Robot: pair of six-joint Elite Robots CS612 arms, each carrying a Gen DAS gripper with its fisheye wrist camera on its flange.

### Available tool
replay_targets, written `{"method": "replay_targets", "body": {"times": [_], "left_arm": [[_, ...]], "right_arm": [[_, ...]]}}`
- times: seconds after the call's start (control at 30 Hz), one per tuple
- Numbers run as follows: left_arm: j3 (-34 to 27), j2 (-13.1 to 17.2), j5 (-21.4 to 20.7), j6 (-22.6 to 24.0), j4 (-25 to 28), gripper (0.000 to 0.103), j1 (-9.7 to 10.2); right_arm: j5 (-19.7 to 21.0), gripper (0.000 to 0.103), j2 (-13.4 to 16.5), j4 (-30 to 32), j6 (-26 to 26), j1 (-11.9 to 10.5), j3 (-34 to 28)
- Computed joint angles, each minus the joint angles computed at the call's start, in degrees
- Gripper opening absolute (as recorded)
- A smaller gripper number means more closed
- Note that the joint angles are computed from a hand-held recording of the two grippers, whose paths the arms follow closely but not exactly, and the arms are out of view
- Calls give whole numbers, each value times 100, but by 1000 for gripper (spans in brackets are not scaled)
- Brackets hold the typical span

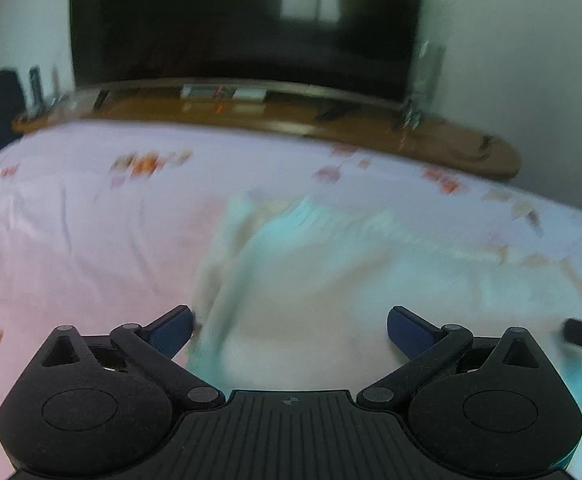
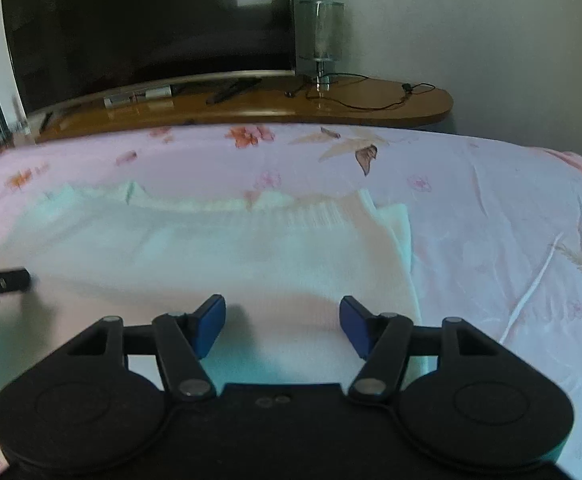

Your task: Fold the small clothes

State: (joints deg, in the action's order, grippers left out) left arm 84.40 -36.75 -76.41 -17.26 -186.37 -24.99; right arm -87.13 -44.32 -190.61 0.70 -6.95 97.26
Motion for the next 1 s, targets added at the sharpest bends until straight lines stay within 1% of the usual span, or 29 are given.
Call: {"method": "replay_targets", "body": {"times": [0.07,0.13,0.17,0.23,0.27,0.33,0.37,0.4,0.47,0.5,0.6,0.7,0.77,0.9,1.0], "left_arm": [[-101,14,-225,171,-51,103,5],[-228,67,-324,283,-90,103,-13],[-312,104,-384,356,-39,103,-13],[-551,199,-628,442,376,103,30],[-643,242,-670,425,550,103,42],[-822,347,-609,299,896,103,74],[-873,392,-552,211,984,103,81],[-898,448,-484,279,894,103,92],[-920,504,-350,605,786,103,67],[-942,521,-340,637,773,103,65],[-1044,556,-347,495,884,103,79],[-1130,605,-330,547,950,103,80],[-1100,584,-362,534,943,103,86],[-1075,595,-425,615,836,103,105],[-1061,582,-420,609,814,103,108]], "right_arm": [[-123,63,17,-79,-168,43,-44],[-220,63,29,-78,-269,76,-93],[-208,63,19,-55,-179,69,-104],[-158,63,1,62,133,31,-137],[-177,62,11,200,236,21,-197],[-298,62,54,413,366,22,-319],[-314,62,74,464,453,15,-356],[-347,62,88,506,563,13,-390],[-477,62,137,543,689,32,-468],[-564,62,168,587,657,49,-512],[-870,62,305,799,445,108,-696],[-990,66,379,902,269,136,-799],[-998,68,389,970,305,133,-834],[-1142,69,416,835,128,174,-811],[-1185,69,387,859,210,187,-787]]}}
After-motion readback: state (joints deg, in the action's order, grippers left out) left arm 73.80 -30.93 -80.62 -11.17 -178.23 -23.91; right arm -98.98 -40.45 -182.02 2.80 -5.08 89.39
